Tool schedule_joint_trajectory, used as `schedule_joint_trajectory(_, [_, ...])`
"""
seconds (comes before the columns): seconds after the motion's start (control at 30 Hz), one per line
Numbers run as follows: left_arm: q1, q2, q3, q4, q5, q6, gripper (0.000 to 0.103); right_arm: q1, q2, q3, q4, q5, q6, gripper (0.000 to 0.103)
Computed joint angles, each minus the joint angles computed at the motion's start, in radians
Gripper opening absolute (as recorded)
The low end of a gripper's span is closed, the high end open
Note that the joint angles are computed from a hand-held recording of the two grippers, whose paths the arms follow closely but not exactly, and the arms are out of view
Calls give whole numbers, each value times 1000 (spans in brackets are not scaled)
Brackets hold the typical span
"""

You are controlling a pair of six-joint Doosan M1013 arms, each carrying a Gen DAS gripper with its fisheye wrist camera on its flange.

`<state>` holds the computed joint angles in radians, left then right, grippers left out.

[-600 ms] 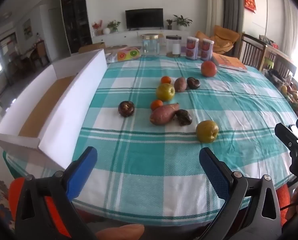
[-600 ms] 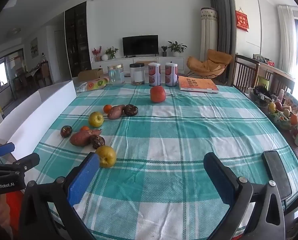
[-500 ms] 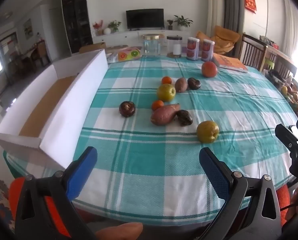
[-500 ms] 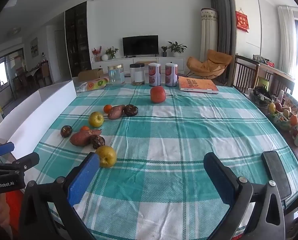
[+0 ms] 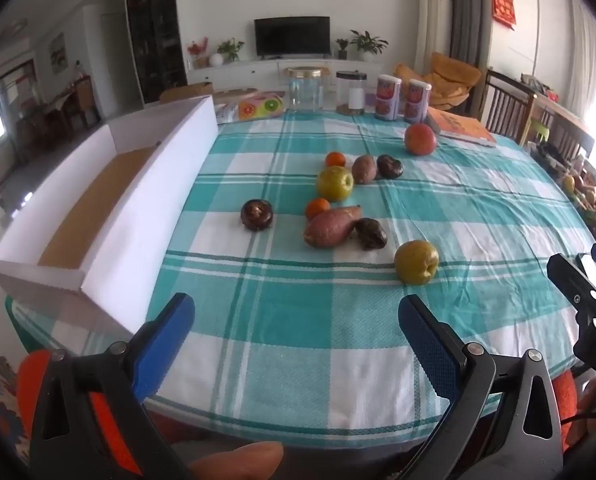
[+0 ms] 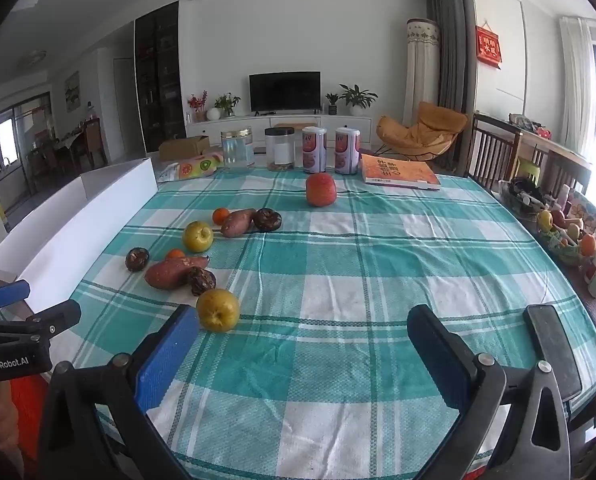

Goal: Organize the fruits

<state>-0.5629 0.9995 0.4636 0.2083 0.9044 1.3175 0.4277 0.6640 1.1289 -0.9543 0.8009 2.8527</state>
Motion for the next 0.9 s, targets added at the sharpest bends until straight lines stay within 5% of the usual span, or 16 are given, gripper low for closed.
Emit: schedule_joint_trajectory(0.9, [6,23,-36,-40,51,16,102,-2,24,-26,45,1,-59,103])
